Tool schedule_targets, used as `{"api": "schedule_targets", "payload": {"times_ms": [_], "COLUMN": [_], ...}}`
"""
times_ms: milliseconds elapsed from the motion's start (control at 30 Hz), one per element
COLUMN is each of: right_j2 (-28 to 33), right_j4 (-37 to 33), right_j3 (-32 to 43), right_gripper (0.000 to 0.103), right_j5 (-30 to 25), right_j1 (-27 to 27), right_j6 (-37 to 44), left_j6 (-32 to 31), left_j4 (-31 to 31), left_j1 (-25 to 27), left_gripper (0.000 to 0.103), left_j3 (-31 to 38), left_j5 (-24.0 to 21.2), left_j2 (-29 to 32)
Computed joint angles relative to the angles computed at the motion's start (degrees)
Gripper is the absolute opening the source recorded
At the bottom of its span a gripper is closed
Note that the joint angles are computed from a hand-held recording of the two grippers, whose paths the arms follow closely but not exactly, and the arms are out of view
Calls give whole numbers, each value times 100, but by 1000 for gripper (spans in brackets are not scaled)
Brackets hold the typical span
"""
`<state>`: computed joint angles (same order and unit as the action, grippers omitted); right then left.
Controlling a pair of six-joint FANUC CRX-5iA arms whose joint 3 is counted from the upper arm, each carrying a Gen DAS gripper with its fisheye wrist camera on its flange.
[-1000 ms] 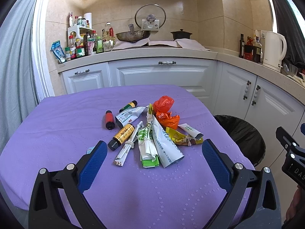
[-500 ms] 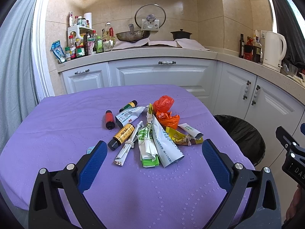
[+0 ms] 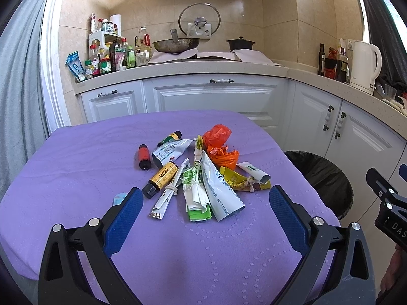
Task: Collect trash
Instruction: 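Grasp the light blue tube with the left tool while the right tool grasps the white-green toothpaste tube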
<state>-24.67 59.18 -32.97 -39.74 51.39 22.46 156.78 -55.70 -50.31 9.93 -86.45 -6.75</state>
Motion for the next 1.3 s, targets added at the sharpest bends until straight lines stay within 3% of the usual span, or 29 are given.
{"api": "schedule_targets", "payload": {"times_ms": [333, 400, 433, 467, 667, 1000, 1300], "right_j2": [130, 164, 184, 205, 415, 855, 1298], "right_j4": [-22, -44, -45, -69, -571, -1020, -1515], "right_j3": [44, 63, 74, 89, 316, 679, 1094], "right_gripper": [100, 99, 98, 97, 78, 76, 76], "right_j5": [-41, -32, -31, -13, 96, 282, 360], "right_j1": [54, 57, 55, 58, 81, 150, 250], "right_j6": [-46, -37, -37, -13, 485, 980, 1516], "left_j6": [-77, -88, -113, -158, -161, 42, 45], "left_j4": [176, 230, 286, 400, 670, 638, 1228], "left_j1": [142, 198, 246, 328, 587, 853, 1545], "left_gripper": [96, 89, 74, 69, 63, 62, 62], "left_j3": [-61, -86, -108, -138, -341, -604, -1024], "left_j5": [106, 126, 153, 192, 210, -160, -116], "left_j2": [-94, -121, -139, -165, -297, -524, -841]}}
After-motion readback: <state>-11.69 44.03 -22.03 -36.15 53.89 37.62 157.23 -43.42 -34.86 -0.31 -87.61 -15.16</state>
